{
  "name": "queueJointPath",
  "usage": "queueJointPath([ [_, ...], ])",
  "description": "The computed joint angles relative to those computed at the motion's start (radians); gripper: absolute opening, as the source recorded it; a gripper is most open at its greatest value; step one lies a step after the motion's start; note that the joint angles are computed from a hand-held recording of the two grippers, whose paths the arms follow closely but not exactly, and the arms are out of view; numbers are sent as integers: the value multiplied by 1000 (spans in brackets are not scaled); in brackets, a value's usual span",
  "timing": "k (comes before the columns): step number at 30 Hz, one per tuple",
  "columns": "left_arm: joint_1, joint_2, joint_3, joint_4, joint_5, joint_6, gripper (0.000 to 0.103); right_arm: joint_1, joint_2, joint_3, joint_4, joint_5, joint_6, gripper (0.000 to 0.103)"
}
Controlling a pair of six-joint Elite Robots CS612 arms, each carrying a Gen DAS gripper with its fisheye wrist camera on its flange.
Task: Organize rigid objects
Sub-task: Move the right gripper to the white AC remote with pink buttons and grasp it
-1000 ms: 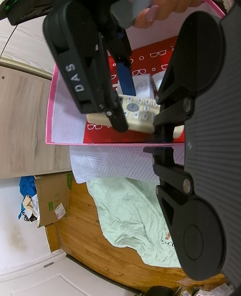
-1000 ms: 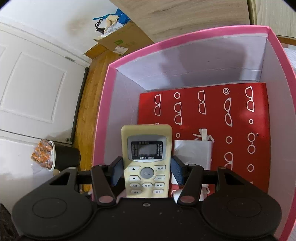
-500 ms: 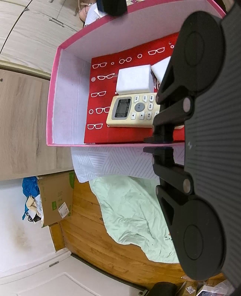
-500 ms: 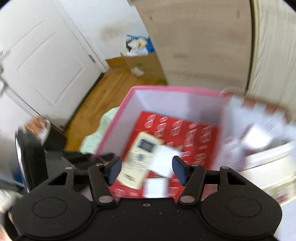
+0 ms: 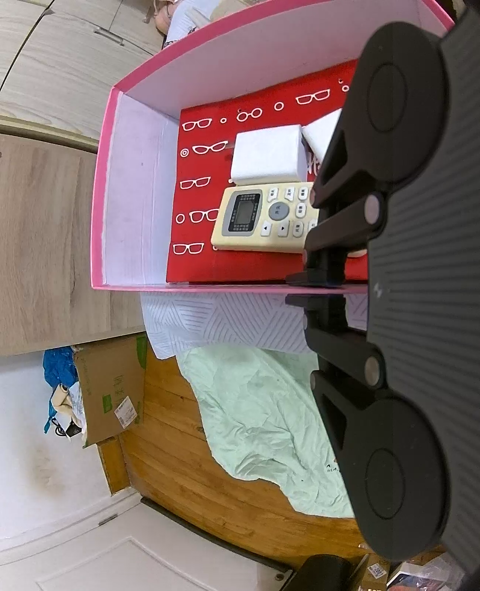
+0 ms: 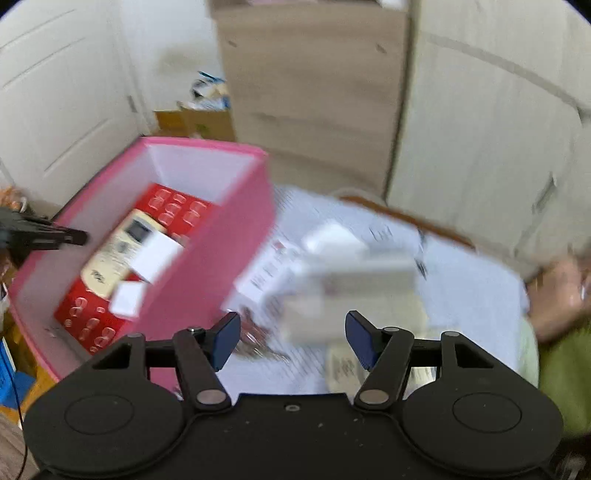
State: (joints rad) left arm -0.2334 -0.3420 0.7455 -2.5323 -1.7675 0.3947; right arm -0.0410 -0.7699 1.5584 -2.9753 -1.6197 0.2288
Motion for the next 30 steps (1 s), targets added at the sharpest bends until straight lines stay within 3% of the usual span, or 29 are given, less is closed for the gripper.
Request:
queueJointPath([
  [4, 0, -3, 5, 1, -4, -6, 3, -18, 11, 4, 17, 10, 30, 67],
  [6, 1, -2, 3, 1, -3, -4, 3, -25, 22, -13, 52, 53, 63, 67],
  [10, 0, -2, 5, -5, 3, -2, 3, -36, 43, -45, 117, 116, 197, 65],
  [12, 0, -2, 5, -4, 2, -1, 3, -29, 48, -55, 137, 75, 204, 65],
  [15, 1, -1, 3, -5, 0, 5, 3, -12, 46, -67, 192, -52, 212, 66],
  [18, 3, 2, -5, 1, -5, 7, 3, -15, 39, -71, 281, -113, 370, 66],
  [22, 4, 2, -6, 1, -3, 8, 3, -26, 41, -62, 297, -161, 505, 67],
  [30, 3, 1, -3, -3, 1, 9, 3, -41, 62, -61, 266, -141, 664, 77],
])
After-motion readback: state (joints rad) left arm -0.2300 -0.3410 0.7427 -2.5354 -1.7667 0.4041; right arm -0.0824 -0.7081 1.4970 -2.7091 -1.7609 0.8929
